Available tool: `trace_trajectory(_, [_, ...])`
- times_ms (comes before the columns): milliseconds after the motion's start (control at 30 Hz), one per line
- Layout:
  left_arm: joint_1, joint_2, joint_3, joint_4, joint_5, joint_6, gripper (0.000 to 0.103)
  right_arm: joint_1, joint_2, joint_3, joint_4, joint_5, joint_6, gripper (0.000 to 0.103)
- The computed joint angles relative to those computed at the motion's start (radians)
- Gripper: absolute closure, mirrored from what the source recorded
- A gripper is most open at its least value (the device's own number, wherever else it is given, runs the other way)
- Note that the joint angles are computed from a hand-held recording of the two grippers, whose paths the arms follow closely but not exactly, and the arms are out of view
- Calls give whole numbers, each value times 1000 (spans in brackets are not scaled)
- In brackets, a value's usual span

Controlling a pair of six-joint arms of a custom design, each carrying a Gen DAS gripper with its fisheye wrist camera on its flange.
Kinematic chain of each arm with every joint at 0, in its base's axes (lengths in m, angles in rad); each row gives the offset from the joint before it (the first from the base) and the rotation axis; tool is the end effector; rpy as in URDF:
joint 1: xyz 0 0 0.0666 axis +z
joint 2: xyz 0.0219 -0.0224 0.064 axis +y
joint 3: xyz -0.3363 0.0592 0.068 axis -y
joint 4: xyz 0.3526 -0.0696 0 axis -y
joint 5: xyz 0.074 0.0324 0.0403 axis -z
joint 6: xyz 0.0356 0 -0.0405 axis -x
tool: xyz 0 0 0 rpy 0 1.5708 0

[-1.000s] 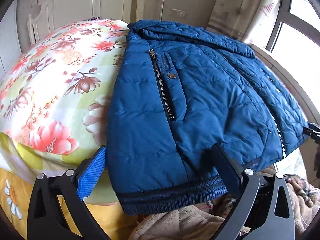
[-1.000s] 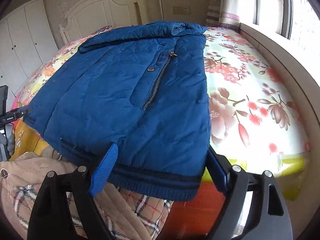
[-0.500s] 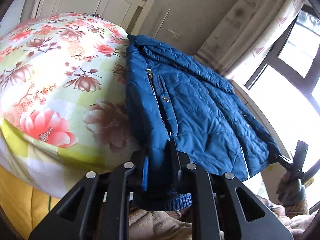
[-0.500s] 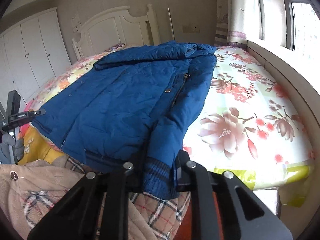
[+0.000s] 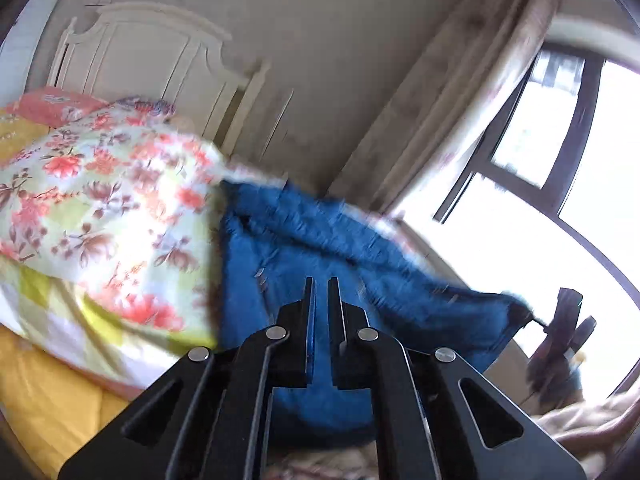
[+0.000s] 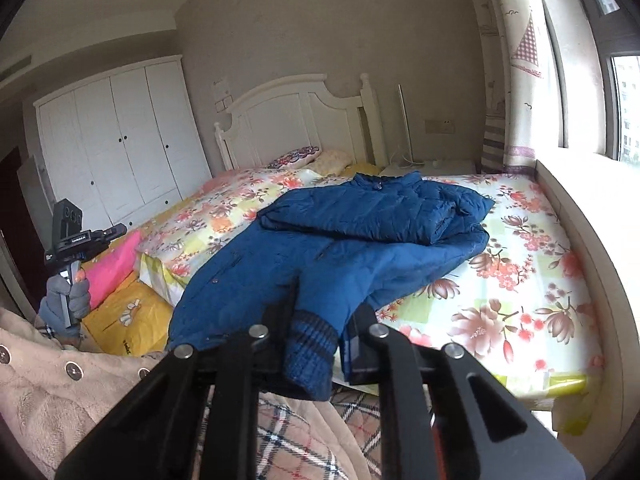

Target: Fold large clothes

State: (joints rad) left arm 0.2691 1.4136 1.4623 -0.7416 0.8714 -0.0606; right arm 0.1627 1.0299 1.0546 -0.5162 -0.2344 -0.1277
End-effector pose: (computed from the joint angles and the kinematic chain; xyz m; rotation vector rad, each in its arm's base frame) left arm 0.4537 0.0965 0.4285 0.2307 2.0710 -0.7780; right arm 0.3492 0.0653 0.4112 -0.1821 2.0663 0.4204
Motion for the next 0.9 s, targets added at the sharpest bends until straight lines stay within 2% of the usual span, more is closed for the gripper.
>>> trace_trajectory(33, [-16, 24, 11, -58, -21, -56, 98, -2, 6, 0, -10, 0, 3, 88])
trace_trajectory(100, [-26, 50, -3, -113, -50, -101, 98, -10, 12, -16, -21, 1, -6, 88])
trace_trajectory(167, [-27, 107, -8, -194, -43, -139, 94, -28, 15, -33, -29, -18, -30, 87])
trace_trajectory(233, [-26, 145, -22, -201, -70, -131, 65, -39, 25, -36, -37, -25, -33, 87])
trace_trajectory(267, [-24, 156, -31, -206, -72, -133, 23, -39, 30, -35, -38, -24, -31, 87])
trace_trajectory(300, [-14, 179, -36, -213, -18, -143, 4, -36, 31, -38, -37, -21, -29, 87])
trace_trajectory(333, [-6, 194, -36, -213, 36, -138, 4, -35, 31, -40, -36, -21, -29, 87])
trace_trajectory(367, [-3, 204, -41, -186, 53, -103, 4, -32, 34, -39, -32, -18, -31, 87])
trace_trajectory(433, [-9, 205, -50, -99, 27, -38, 4, -29, 40, -42, -24, -18, -34, 87])
trace_trajectory(567, [-80, 296, 36, -162, -90, -79, 4, -27, 50, -46, -16, -20, -38, 87])
trace_trajectory(633, [-119, 315, 33, -141, -125, -85, 11, -24, 51, -47, -17, -10, -37, 87])
trace_trajectory(667, [-132, 303, 13, -104, -130, -78, 36, -24, 49, -48, -18, -7, -37, 87])
trace_trajectory(700, [-150, 271, -20, -67, -166, -77, 61, -19, 48, -49, -18, 0, -34, 87])
trace_trajectory(733, [-170, 227, -55, -33, -236, -79, 70, -9, 46, -49, -17, 15, -27, 87])
trace_trajectory(767, [-200, 156, -105, 16, -351, -95, 86, 12, 44, -48, -12, 61, -14, 87])
trace_trajectory(800, [-214, 112, -131, 39, -408, -106, 89, 26, 44, -46, -5, 94, -5, 87])
trace_trajectory(833, [-221, 57, -155, 71, -433, -103, 94, 43, 46, -41, 10, 137, -6, 87])
trace_trajectory(900, [-199, 8, -140, 109, -376, -51, 94, 59, 72, -2, 25, 203, -13, 87])
